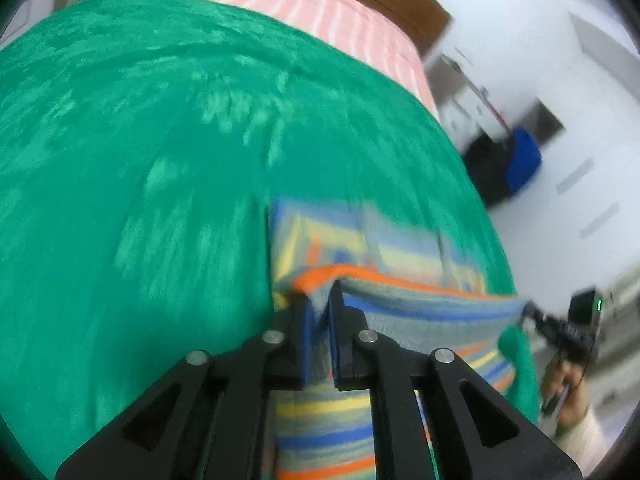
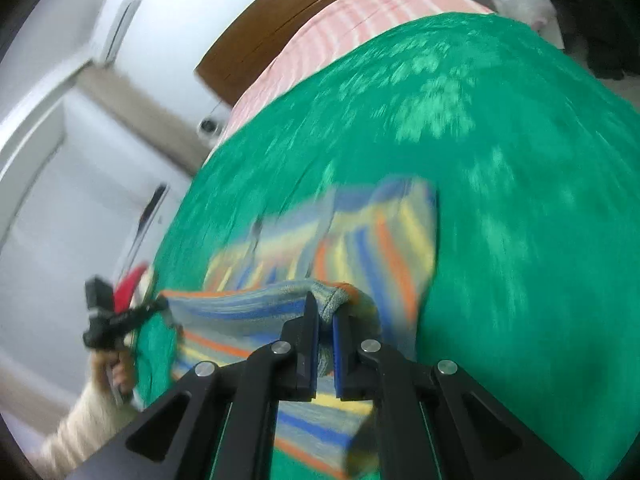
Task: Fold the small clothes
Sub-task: 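Grasp the hem with the left gripper while the right gripper grasps it, fold toward the collar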
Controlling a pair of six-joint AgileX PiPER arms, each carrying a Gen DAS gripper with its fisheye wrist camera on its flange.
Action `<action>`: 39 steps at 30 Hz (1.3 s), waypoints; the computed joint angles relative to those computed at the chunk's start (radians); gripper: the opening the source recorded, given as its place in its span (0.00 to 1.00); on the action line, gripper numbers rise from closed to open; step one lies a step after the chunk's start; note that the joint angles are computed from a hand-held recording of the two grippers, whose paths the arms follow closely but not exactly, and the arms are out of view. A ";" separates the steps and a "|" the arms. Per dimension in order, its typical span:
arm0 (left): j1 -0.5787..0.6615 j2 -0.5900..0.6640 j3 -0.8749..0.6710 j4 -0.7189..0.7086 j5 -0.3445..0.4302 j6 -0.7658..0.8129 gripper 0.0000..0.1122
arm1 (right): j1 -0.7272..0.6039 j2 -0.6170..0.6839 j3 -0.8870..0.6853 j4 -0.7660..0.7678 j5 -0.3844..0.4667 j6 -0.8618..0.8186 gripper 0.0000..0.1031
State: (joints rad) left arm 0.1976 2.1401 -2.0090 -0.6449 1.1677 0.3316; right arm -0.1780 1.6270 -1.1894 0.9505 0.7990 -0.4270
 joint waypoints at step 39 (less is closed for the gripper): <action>0.086 -0.410 0.730 0.066 -0.112 0.462 0.26 | 0.136 -0.112 0.214 -0.327 0.106 0.119 0.11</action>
